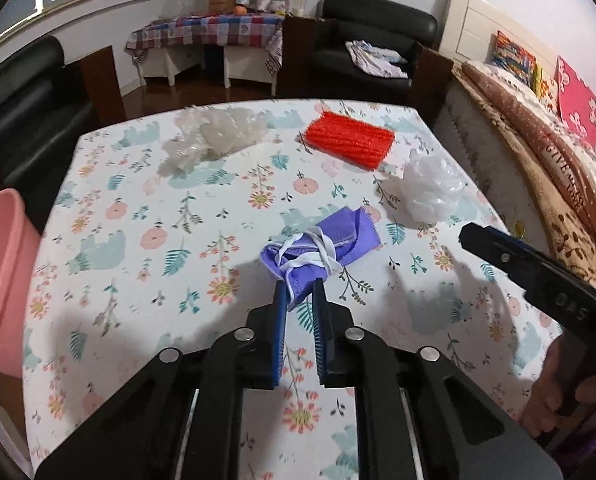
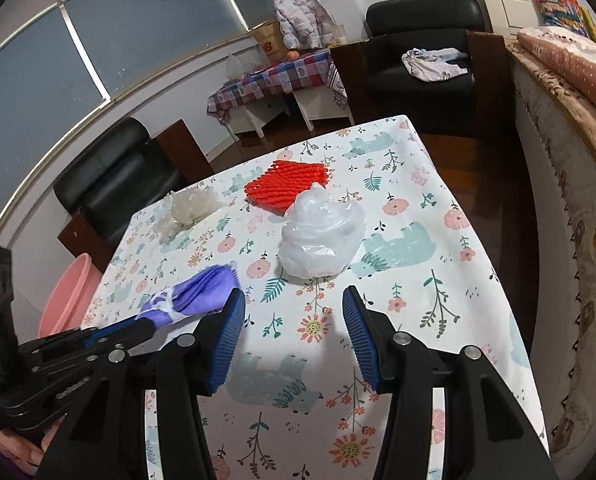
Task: Collect trash
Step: 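Grasp the purple cloth with the left tool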
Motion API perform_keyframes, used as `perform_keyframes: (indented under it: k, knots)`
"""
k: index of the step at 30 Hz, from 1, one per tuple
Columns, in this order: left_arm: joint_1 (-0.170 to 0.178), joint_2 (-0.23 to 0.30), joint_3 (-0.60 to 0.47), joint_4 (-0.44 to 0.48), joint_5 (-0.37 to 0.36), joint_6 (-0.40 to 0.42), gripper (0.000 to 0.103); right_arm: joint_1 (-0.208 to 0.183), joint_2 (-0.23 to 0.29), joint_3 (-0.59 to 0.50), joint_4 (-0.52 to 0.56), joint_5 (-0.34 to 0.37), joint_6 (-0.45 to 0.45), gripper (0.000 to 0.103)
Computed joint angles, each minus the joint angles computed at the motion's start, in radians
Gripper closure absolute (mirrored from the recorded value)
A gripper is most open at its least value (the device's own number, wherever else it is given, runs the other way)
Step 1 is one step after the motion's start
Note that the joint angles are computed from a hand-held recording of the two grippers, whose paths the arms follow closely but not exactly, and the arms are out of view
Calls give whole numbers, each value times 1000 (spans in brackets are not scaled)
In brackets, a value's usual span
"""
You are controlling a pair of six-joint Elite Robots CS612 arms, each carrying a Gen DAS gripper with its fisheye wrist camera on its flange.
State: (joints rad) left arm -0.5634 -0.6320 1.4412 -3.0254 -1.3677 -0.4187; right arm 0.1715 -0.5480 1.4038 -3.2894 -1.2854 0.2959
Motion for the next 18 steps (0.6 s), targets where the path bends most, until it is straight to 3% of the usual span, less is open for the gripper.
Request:
perform_keyframes:
  k: [6,11,18]
  knots:
    - [-3,-35,77,-108,39,-29,91,-1,0,7,-20,6,6,53]
    - [2,-46,121,-199,42,-35,91,-15,7,5,-45,34,88,47]
    - [17,-59,168,-303,30,9,91,0,7,-25,16,-46,100,39]
